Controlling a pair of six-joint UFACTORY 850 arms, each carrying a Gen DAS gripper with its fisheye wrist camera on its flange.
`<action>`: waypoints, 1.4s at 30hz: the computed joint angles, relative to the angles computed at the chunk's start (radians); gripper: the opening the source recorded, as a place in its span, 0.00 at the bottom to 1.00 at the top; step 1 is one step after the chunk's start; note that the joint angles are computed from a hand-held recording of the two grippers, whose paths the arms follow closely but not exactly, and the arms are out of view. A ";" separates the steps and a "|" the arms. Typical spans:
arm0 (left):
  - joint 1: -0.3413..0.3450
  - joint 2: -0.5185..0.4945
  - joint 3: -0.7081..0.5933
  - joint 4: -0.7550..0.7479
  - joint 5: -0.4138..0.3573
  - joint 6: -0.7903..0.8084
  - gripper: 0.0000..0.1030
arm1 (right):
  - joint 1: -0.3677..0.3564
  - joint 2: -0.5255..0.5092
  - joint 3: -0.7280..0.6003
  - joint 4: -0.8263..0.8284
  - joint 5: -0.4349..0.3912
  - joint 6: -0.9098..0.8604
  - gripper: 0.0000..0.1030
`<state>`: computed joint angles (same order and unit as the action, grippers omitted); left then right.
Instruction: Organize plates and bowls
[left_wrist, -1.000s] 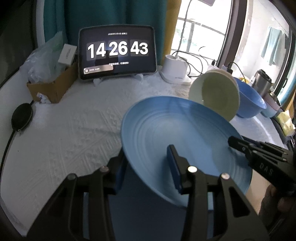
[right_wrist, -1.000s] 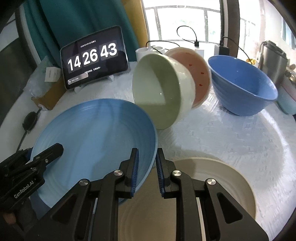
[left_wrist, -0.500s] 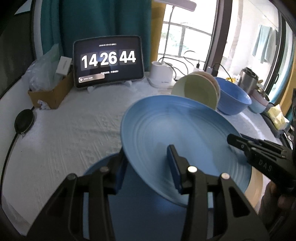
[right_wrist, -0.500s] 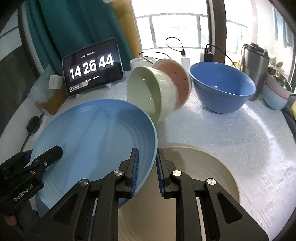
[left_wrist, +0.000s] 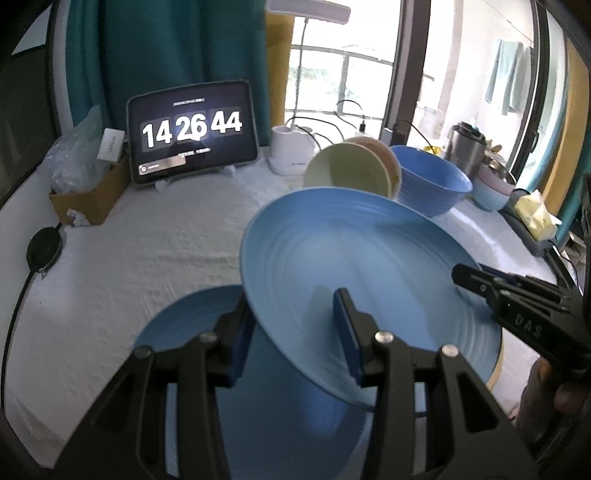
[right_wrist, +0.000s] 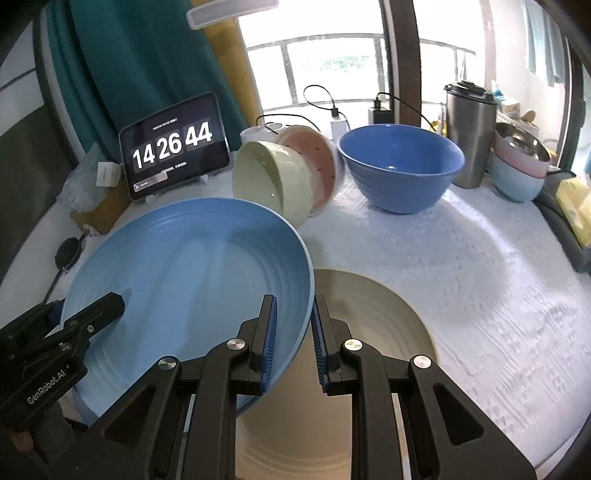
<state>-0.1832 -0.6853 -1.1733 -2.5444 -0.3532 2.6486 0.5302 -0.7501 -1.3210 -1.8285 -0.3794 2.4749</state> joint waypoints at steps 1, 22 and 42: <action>-0.003 0.004 0.006 -0.004 -0.001 0.006 0.42 | 0.000 0.007 0.012 -0.011 -0.003 0.016 0.20; -0.103 0.003 0.047 -0.130 0.036 0.134 0.42 | -0.030 0.094 0.212 -0.220 -0.032 0.304 0.20; -0.138 -0.060 -0.009 -0.160 0.105 0.172 0.43 | -0.051 0.077 0.224 -0.177 -0.046 0.284 0.20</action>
